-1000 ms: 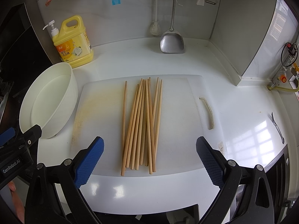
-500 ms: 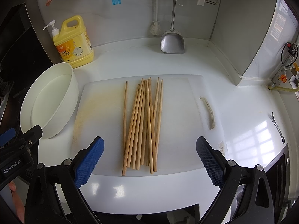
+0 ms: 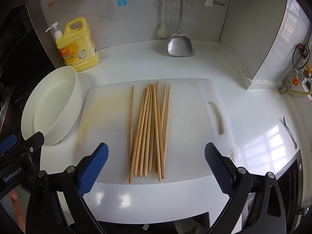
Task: Organize utensils
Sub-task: 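Move both tools down toward the wooden chopsticks on the cutting board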
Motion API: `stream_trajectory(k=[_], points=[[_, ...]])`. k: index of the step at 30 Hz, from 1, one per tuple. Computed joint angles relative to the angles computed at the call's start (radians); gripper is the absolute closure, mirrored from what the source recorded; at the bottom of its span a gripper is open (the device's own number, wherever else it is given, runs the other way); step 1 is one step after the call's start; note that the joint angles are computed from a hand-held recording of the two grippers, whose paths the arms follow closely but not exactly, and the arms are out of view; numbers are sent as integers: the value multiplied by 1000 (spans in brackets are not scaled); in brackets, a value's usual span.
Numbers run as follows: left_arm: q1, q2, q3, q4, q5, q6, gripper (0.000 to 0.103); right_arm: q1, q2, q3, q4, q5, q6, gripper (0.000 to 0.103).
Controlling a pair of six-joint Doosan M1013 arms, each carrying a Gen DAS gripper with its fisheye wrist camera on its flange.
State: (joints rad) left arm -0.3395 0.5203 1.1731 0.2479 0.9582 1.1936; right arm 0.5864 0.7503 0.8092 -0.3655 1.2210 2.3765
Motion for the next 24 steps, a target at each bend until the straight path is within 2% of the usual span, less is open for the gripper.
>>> stream_trajectory(k=[8, 13, 18, 21, 24], points=[[9, -1, 10, -37, -13, 59, 6, -3, -26, 55, 29, -54, 38, 9], [10, 0, 28, -72, -53, 121, 6, -4, -72, 151, 23, -158, 85, 9], [13, 20, 29, -144, -76, 191, 6, -6, -85, 208, -19, -163, 143, 9], [8, 35, 26, -163, -78, 206, 6, -13, -95, 240, -24, -189, 128, 9], [-4, 48, 23, -155, -88, 200, 6, -17, -91, 251, -61, -179, 81, 9]])
